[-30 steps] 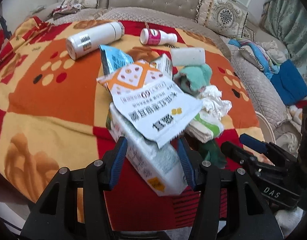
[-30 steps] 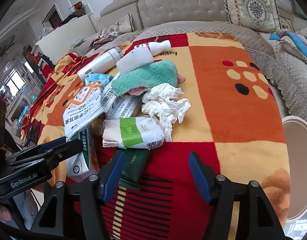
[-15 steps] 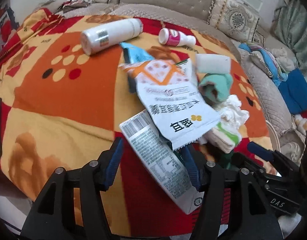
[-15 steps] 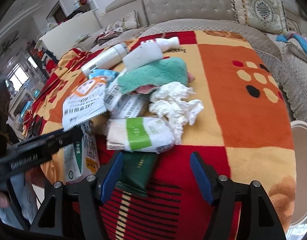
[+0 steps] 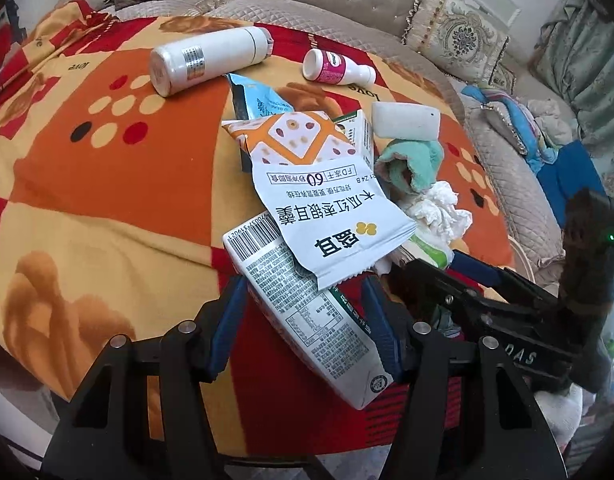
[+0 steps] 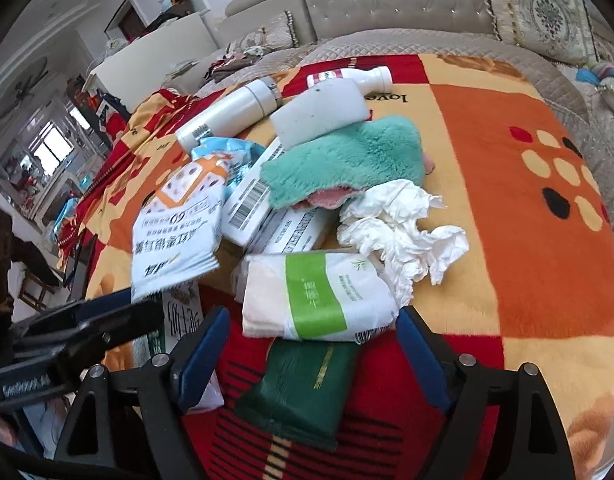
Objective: Collect trash
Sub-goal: 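Grasp the white milk carton with the left gripper while the right grasps the green-labelled tissue pack, then lift the milk carton with the left gripper while the right lifts the tissue pack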
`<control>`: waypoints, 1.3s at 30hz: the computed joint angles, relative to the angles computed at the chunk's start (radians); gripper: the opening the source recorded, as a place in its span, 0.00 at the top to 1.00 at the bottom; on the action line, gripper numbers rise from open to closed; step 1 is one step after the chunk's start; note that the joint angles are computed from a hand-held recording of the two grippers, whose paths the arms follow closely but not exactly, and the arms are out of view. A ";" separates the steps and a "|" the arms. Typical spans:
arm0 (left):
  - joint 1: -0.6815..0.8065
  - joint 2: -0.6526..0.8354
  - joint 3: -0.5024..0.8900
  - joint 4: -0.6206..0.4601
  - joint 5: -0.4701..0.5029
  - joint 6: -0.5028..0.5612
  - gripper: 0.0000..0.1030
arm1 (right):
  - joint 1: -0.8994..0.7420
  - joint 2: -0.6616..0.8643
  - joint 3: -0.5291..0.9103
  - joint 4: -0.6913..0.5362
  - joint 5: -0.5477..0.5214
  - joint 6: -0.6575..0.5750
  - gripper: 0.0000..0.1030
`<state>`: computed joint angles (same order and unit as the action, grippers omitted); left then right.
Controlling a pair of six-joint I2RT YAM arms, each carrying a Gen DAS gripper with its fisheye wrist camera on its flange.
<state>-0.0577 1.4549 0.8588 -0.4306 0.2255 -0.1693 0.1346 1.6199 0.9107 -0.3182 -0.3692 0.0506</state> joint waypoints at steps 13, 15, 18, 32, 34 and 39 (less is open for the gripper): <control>-0.021 0.007 -0.005 0.000 0.002 -0.029 0.44 | -0.037 -0.051 -0.078 0.067 0.000 -0.046 0.38; -0.054 0.014 -0.010 0.010 -0.019 -0.035 0.44 | -0.065 -0.099 -0.106 0.047 -0.027 -0.067 0.38; -0.088 0.021 -0.019 0.046 -0.056 -0.063 0.44 | -0.110 -0.167 -0.139 -0.001 -0.062 -0.102 0.38; -0.002 -0.036 -0.042 -0.006 0.004 -0.038 0.44 | -0.200 -0.272 -0.200 -0.062 -0.138 -0.131 0.37; -0.003 -0.011 -0.034 0.007 0.035 -0.062 0.43 | -0.193 -0.279 -0.204 -0.061 -0.139 -0.128 0.37; -0.073 0.024 -0.024 0.055 -0.007 -0.123 0.43 | -0.197 -0.303 -0.211 -0.072 -0.136 -0.133 0.37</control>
<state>-0.1302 1.4792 0.8345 -0.3753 0.2183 -0.2921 -0.0627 1.3168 0.6994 -0.3900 -0.5051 -0.0823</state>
